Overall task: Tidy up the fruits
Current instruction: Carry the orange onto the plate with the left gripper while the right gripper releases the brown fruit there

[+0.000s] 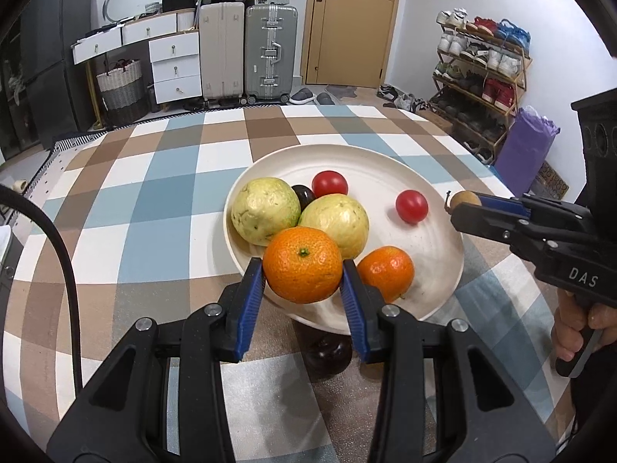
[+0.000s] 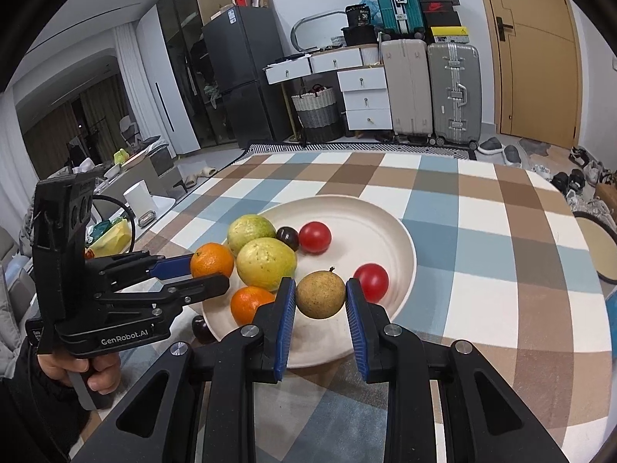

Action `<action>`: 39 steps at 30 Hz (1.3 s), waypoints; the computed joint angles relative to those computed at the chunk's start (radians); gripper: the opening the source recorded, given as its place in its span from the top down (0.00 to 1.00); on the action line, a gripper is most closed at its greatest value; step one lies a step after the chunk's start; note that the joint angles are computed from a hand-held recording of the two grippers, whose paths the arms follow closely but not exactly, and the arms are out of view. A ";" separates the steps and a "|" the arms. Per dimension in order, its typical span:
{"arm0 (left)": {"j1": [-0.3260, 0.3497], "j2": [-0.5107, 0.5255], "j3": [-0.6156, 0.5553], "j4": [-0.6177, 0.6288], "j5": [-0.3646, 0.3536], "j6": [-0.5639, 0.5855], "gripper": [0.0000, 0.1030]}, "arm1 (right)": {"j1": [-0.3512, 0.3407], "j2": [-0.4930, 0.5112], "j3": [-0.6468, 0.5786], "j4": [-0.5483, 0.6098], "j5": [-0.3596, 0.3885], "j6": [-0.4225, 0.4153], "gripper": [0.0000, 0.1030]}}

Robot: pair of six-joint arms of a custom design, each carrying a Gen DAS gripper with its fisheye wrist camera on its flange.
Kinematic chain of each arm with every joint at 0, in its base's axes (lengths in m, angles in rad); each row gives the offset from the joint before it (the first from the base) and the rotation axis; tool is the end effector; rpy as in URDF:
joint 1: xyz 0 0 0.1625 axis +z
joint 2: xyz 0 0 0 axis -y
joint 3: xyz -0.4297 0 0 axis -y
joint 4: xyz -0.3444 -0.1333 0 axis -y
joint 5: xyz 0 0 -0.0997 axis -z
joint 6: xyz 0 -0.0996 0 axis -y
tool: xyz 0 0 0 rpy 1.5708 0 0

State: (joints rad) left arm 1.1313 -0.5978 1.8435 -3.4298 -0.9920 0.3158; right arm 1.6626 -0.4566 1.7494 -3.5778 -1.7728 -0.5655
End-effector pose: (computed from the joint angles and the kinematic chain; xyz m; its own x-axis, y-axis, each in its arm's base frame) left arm -0.0831 -0.6181 0.0672 -0.7394 0.2976 -0.6040 0.6076 0.6813 -0.4082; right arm 0.1696 -0.6064 0.0124 -0.7967 -0.3685 0.4790 -0.5877 0.6573 -0.4718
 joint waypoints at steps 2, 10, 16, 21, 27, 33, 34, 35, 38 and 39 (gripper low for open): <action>-0.002 0.006 -0.004 -0.002 0.008 0.007 0.64 | -0.002 0.002 -0.001 0.007 -0.004 0.003 0.74; -0.003 0.012 -0.006 0.002 0.004 0.005 0.64 | 0.001 0.017 -0.016 0.017 -0.032 0.009 0.74; 0.002 0.019 -0.020 0.015 -0.009 -0.009 0.64 | 0.004 0.025 -0.024 0.013 -0.050 0.012 0.74; 0.005 0.023 -0.027 0.013 -0.006 -0.003 0.64 | 0.004 0.029 -0.029 0.006 -0.063 0.020 0.74; 0.009 0.030 -0.047 0.025 -0.001 -0.017 0.64 | 0.003 0.034 -0.039 -0.001 -0.078 0.028 0.74; 0.010 0.033 -0.054 0.029 0.001 -0.017 0.64 | 0.002 0.036 -0.043 0.006 -0.084 0.032 0.74; 0.010 0.034 -0.056 0.030 0.001 -0.016 0.64 | 0.002 0.037 -0.045 0.008 -0.086 0.029 0.74; 0.010 0.033 -0.052 0.029 0.000 -0.018 0.64 | 0.003 0.039 -0.047 0.011 -0.088 0.028 0.74; 0.010 0.033 -0.053 0.029 0.000 -0.017 0.64 | 0.003 0.042 -0.051 0.011 -0.095 0.029 0.74; 0.010 0.034 -0.056 0.029 0.000 -0.016 0.64 | 0.003 0.041 -0.048 0.004 -0.094 0.030 0.74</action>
